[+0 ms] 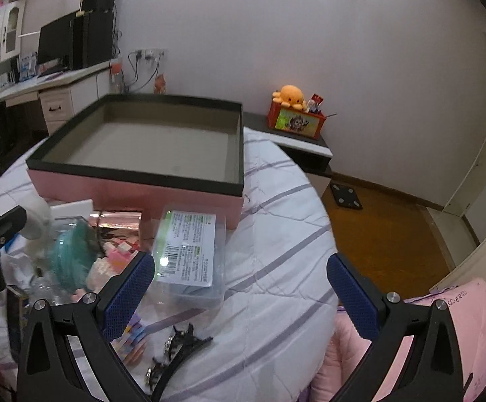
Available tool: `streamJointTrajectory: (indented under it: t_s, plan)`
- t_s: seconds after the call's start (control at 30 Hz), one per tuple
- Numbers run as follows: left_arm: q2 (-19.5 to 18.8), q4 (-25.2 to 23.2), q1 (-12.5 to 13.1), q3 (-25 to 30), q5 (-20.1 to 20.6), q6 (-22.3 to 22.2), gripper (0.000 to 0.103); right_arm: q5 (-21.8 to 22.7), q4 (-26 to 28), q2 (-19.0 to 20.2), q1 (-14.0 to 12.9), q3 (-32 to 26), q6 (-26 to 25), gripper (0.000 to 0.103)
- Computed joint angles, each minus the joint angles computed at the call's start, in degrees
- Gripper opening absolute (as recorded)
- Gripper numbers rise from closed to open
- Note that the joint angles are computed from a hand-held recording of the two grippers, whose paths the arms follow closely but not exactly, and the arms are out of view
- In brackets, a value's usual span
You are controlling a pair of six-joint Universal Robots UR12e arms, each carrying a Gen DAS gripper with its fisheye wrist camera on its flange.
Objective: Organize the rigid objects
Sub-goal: 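Grasp the white ball figurine with the left gripper while the right grasps the clear plastic box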
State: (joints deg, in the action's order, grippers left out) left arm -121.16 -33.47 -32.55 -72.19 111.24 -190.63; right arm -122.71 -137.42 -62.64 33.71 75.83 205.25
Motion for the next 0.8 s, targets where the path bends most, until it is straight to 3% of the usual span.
streamJointTrajectory:
  t_s: [0.17,0.37,0.47,0.57,0.63,0.67,0.7,0.8]
  plan:
    - [-0.93,-2.7,0.19,1.29,-0.1,0.41,0.103,4.44,3.38,1.21,-1.31,-1.56,0.35,0.103]
    - [-1.44,-5.49,0.66,2.48,-2.25,1.44,0.103,11.46,1.11,1.79,-2.84,-1.8,-0.82,0.103]
    - [-1.57,-6.83,0.75,2.8,-2.21,1.31,0.103,12.36,4.99,3.17,-3.0,-3.89,-1.32,0.101]
    - [-1.66,-7.41,0.82,2.89,-2.27,0.8,0.103,13.04,8.73,4.28,-3.05,-5.49,-1.1,0.088]
    - [-1.76,-8.12,1.05,3.17,-3.06,0.51,0.103,16.16,6.95,3.59,-3.67,-4.05,0.68,0.082]
    - [-1.82,-8.42,1.14,3.31,-3.38,0.34,0.103,16.53,6.45,3.31,-3.72,-3.65,0.9,0.07]
    - [-1.83,-8.54,1.23,3.35,-3.79,0.22,0.103,16.37,5.6,2.95,-3.67,-3.1,1.03,0.064]
    - [-1.96,-7.55,1.49,3.38,-5.84,1.82,0.103,16.51,4.83,1.97,-3.73,-1.95,2.49,0.064]
